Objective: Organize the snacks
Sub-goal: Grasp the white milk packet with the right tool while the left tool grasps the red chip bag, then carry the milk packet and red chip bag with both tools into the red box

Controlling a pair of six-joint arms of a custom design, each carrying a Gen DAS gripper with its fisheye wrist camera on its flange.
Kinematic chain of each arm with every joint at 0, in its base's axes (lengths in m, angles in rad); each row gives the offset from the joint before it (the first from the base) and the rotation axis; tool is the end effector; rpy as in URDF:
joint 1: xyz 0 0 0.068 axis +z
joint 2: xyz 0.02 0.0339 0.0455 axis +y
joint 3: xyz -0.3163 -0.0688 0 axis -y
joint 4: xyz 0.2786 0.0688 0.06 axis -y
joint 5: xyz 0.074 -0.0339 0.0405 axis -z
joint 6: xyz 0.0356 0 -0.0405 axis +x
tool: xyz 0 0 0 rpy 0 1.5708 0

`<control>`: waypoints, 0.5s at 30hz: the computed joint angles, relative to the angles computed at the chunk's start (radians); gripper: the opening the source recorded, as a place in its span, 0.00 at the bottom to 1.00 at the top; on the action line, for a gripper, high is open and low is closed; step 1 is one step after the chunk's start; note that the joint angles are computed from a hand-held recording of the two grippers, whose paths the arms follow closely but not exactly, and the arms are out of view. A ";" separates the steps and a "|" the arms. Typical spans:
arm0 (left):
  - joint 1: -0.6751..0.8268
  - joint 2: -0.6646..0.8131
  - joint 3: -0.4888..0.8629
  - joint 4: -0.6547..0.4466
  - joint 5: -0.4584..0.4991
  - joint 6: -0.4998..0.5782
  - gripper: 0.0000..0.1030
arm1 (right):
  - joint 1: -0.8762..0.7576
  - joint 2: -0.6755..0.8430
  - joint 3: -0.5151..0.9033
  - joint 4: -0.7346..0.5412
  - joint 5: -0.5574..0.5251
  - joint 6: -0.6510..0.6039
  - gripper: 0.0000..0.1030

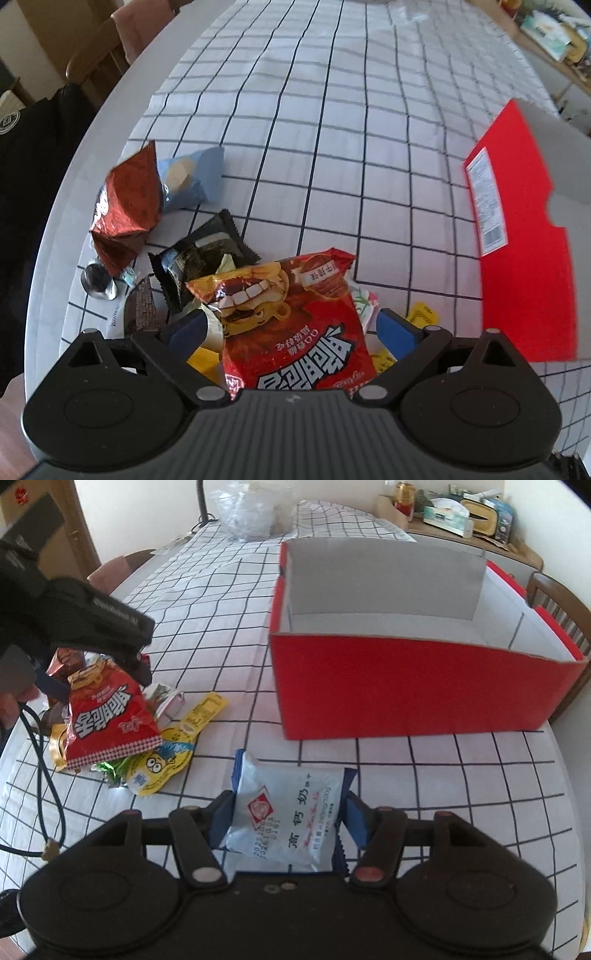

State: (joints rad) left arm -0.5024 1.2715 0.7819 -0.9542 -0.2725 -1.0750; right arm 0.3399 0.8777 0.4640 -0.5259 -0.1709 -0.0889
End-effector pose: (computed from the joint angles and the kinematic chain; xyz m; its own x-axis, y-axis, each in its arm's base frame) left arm 0.1926 -0.0949 0.2303 -0.7952 -0.5297 -0.2951 -0.5583 0.8295 0.0156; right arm 0.1502 0.0595 0.2117 -0.7206 -0.3476 -0.6000 -0.4891 0.8682 0.0844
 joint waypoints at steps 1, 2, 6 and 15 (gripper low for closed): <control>0.002 0.014 -0.001 0.002 -0.004 0.001 0.96 | -0.006 -0.001 -0.003 0.001 -0.003 0.001 0.60; 0.001 0.033 0.000 0.001 -0.011 -0.002 0.96 | -0.012 -0.004 -0.005 -0.003 -0.007 0.000 0.60; 0.030 0.028 -0.029 0.034 0.019 -0.001 0.95 | -0.034 -0.011 -0.009 -0.012 -0.017 -0.015 0.60; 0.025 -0.045 -0.049 0.045 0.015 -0.003 0.67 | -0.013 -0.013 -0.002 -0.003 0.010 -0.004 0.60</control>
